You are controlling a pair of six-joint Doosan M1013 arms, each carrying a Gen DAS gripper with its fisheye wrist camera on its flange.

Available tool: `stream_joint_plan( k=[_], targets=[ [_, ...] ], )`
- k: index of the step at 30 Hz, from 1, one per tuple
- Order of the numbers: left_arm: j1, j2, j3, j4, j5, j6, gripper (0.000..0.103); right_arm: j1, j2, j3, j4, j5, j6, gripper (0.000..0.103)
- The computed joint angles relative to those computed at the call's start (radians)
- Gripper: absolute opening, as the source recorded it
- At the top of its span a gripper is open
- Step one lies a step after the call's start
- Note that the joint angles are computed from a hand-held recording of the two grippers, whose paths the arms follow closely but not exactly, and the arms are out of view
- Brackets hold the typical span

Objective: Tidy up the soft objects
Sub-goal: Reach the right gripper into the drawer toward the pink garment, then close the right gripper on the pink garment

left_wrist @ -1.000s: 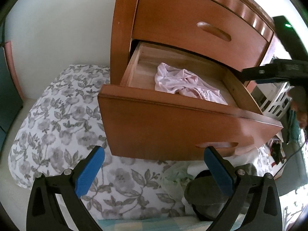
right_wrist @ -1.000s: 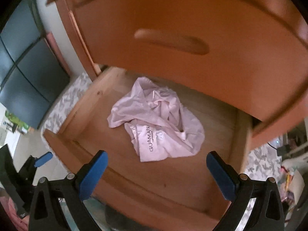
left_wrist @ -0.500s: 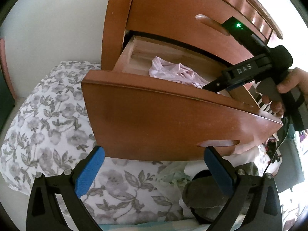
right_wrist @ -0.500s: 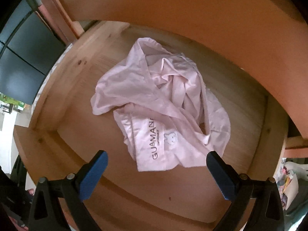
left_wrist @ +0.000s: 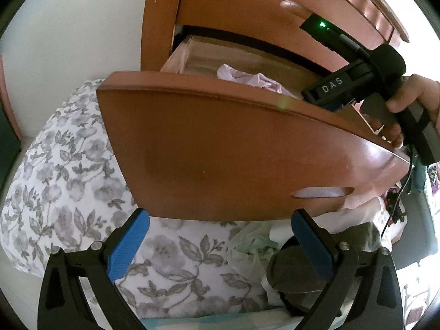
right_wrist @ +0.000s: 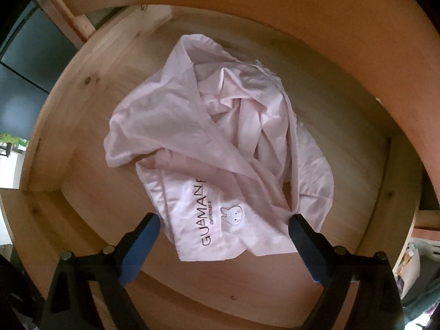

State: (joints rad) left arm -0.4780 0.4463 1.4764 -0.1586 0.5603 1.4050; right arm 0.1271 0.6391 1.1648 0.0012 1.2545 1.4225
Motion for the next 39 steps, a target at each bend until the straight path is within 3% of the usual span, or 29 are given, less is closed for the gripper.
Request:
stream_joint_plan(
  k=[4,12,15,21,29,39],
  targets=[
    [0.0,0.005,-0.004,0.005,0.009,-0.011,0.103,0.003,0.013,-0.015,-0.012,0.017,0.005,0.087],
    [0.0,0.011,-0.01,0.01,0.022,-0.01,0.103,-0.013,0.014,-0.004,0.006,0.014,0.016,0.056],
    [0.0,0.011,-0.008,0.007,0.021,-0.006,0.103,-0.015,0.011,0.002,0.005,0.008,0.009,0.048],
    [0.0,0.01,-0.005,0.01,0.015,-0.013,0.103,-0.025,0.008,0.002,0.015,0.006,0.002,0.038],
    [0.001,0.011,-0.009,0.014,0.021,-0.019,0.103,-0.027,0.001,0.015,0.003,-0.006,-0.011,0.035],
    [-0.002,0.012,-0.014,0.031,0.035,-0.033,0.103,-0.006,-0.035,0.059,-0.03,-0.056,0.027,0.017]
  ],
)
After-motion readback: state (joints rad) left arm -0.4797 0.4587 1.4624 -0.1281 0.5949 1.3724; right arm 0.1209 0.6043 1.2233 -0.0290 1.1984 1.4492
